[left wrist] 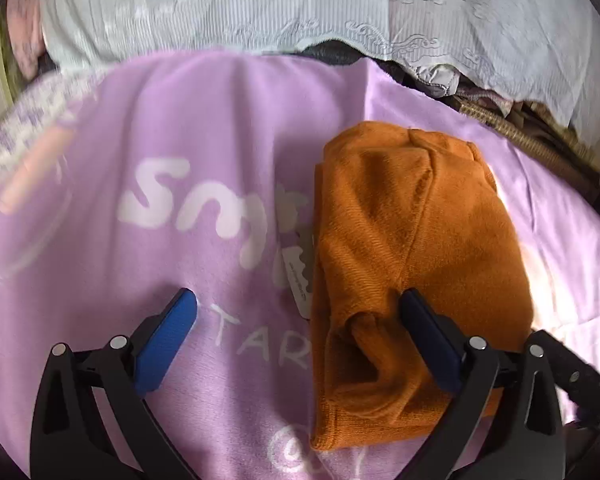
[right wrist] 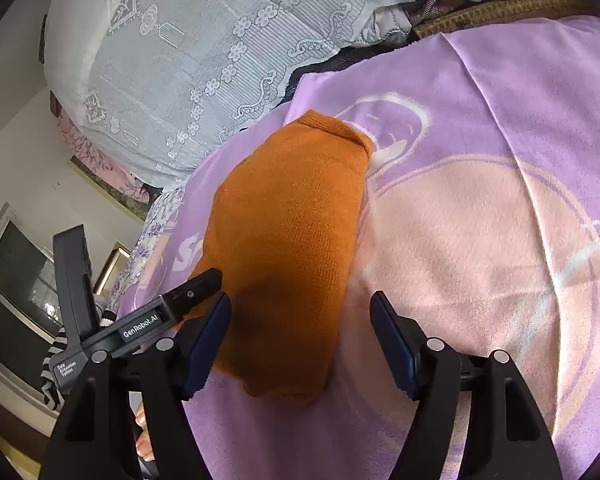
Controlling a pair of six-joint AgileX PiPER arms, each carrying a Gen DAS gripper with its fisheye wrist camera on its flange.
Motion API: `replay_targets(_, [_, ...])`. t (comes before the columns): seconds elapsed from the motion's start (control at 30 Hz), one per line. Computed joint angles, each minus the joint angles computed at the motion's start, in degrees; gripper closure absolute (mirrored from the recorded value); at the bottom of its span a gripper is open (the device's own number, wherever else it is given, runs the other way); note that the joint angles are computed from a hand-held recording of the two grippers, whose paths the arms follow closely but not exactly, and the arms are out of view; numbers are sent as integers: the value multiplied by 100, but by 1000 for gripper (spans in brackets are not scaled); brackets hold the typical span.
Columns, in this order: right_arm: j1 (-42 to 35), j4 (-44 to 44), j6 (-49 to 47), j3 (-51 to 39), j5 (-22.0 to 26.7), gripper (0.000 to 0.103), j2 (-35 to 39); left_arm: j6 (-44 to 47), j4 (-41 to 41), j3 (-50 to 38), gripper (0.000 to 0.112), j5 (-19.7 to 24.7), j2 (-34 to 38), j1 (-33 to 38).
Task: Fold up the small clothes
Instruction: 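Move both tools to the folded cardigan's edges and close on them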
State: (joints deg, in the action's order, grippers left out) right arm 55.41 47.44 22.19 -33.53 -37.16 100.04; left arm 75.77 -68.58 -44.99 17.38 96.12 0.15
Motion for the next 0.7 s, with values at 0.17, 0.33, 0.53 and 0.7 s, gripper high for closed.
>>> replay_targets(0.17, [-83,-423,315,-10,89,28,26,-610,721,-358,13,856,319,301])
replay_targets(0.33, [-135,-641,516,2,88,27,43,-871,1192,-896,13,1952,777,594])
replay_targets(0.53, [-366,-1489,1490,209,-192,27,98,-741,1218,-1133,14,2671,975,746])
replay_targets(0.7, [-909,-2723,2528,226,-398,27,259,-538,1202,-1091,14,2760,940,575])
